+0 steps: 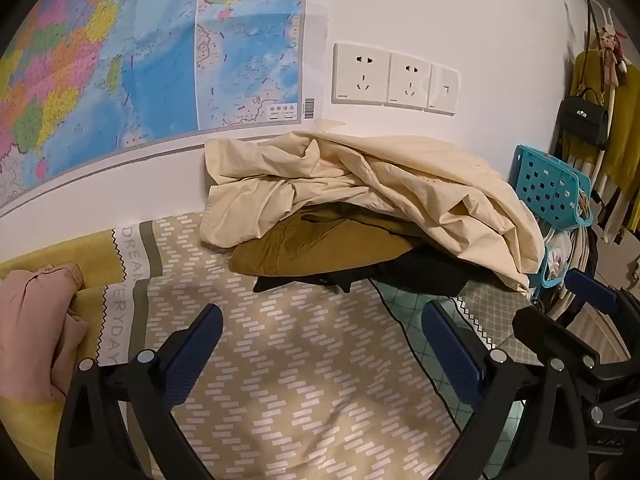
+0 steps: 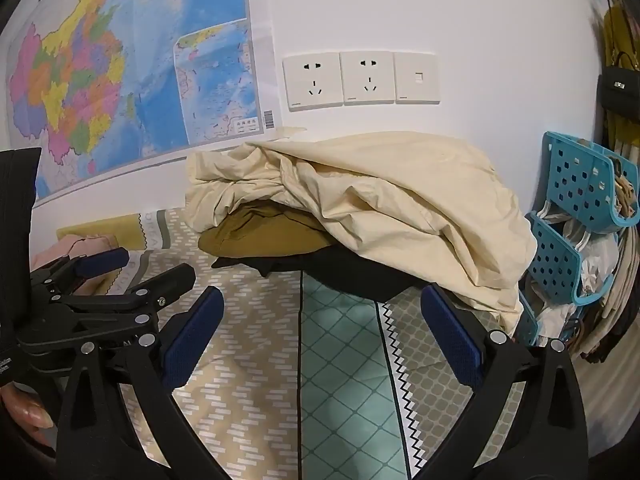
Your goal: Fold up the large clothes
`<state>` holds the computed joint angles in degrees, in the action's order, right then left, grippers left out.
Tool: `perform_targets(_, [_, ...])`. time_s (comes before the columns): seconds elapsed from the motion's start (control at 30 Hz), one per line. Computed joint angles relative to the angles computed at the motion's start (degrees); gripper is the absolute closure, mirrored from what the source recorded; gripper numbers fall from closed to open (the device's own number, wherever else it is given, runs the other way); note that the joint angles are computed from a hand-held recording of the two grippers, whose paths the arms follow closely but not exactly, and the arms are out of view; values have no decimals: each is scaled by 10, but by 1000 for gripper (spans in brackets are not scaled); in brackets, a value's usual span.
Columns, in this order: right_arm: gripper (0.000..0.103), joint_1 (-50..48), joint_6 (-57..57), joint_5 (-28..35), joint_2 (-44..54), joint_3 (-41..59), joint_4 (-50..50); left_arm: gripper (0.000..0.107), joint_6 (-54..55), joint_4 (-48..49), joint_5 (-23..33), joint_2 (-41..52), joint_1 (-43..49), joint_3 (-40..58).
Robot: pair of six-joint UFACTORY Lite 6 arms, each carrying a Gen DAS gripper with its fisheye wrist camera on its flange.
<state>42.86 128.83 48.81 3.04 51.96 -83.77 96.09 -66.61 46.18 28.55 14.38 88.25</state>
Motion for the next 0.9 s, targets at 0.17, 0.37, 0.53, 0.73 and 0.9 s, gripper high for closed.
perform_targets(0.17, [6, 2, 1, 4, 5, 3, -1, 11, 3, 2, 5, -1, 6, -1])
perform_targets(0.37, [6, 1, 0, 4, 2, 1, 0, 11, 3, -3, -6, 3, -1, 3])
perform_targets(0.53, [6, 4, 0, 9, 4, 2, 1, 11, -1, -3, -15, -16, -9, -16])
perform_targets(0.73, [6, 3, -4, 7, 3, 1, 1, 11, 3, -6, -12, -8, -7, -8])
perform_targets(0.9, [6, 4, -3, 9, 4, 3, 2, 11, 2, -1, -16, -10, -7, -11])
